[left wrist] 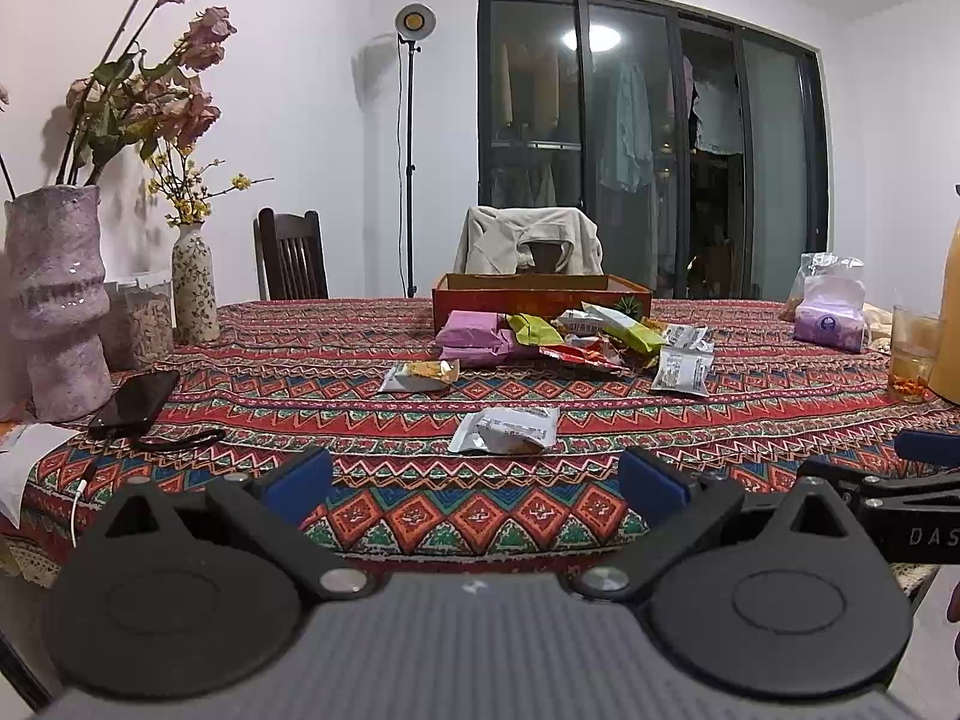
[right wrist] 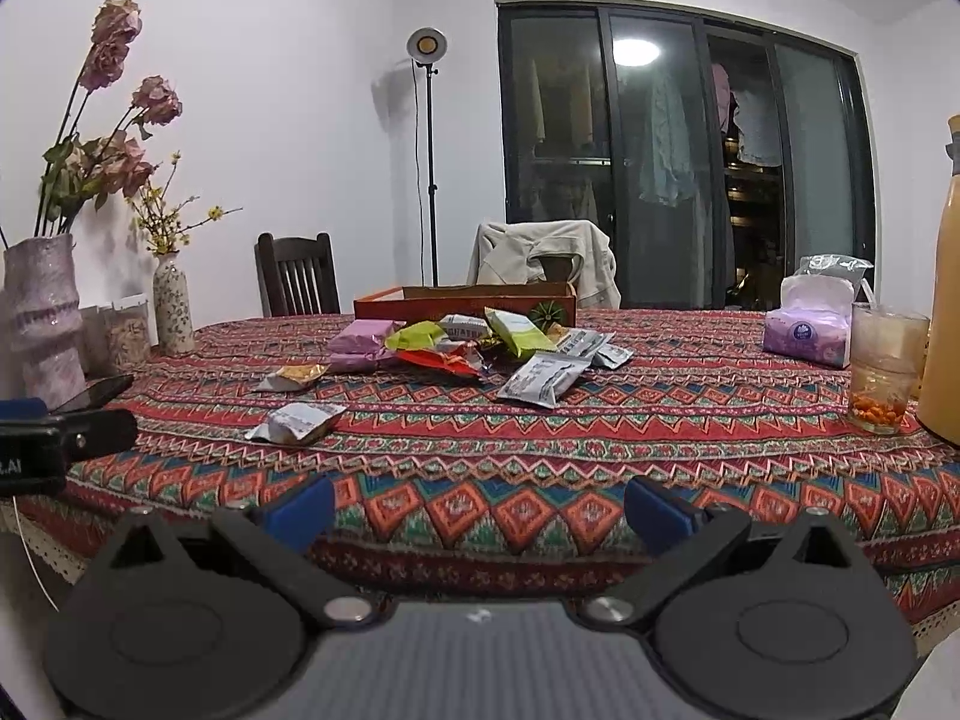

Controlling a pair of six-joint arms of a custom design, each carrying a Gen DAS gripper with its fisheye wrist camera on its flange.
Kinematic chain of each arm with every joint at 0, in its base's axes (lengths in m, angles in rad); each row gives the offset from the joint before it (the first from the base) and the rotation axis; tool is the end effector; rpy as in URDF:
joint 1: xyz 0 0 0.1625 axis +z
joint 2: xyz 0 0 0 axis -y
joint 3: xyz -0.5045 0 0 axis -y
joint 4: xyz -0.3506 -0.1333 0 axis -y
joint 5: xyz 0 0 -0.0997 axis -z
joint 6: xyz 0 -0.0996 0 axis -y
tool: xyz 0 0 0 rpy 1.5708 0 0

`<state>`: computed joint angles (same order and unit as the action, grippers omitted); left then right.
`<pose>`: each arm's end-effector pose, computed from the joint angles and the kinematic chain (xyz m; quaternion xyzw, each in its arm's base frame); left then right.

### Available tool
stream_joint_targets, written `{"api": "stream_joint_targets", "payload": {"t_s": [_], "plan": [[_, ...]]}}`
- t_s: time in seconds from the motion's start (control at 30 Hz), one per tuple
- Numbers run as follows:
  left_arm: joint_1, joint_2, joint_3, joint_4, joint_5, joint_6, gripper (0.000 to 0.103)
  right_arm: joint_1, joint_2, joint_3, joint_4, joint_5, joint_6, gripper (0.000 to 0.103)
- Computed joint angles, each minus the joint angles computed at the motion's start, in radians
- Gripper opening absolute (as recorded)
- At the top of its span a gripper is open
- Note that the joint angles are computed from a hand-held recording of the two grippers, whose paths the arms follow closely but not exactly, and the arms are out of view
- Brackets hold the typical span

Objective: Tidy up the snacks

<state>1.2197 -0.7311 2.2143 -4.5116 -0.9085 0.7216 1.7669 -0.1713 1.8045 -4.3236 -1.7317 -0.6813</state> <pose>0.0122 -0.5322 0.2403 0.1744 0.7170 -0.5743 0.3544 0.2334 -0.5727 -0.0546 0.3201 -0.7828 0.4974 0.1933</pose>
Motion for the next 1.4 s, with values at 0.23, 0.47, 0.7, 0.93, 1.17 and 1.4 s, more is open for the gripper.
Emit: {"api": "stream_joint_targets", "payload": {"t_s": [0.23,0.47,0.7,0.93,1.17,1.4], "plan": [[0.016,-0.019,-0.061,0.137,-0.012,-0.039,0.103,-0.019,-0.001,-0.049,0.003,0.054,0.033,0.103],[0.051,-0.025,-0.176,0.318,-0.016,-0.099,0.103,-0.028,-0.026,-0.119,0.166,0.06,0.038,0.103],[0.112,-0.043,-0.309,0.481,-0.016,-0.132,0.103,-0.009,-0.021,-0.272,0.499,0.101,-0.051,0.1],[0.162,-0.061,-0.412,0.634,-0.018,-0.154,0.103,0.04,0.059,-0.539,0.826,0.101,-0.147,0.093],[0.214,-0.073,-0.523,0.816,-0.063,-0.113,0.103,0.084,0.162,-0.796,1.088,-0.005,-0.279,0.085],[0.254,-0.039,-0.746,1.095,-0.171,0.141,0.103,0.081,0.205,-0.973,1.222,-0.08,-0.127,0.06]]}}
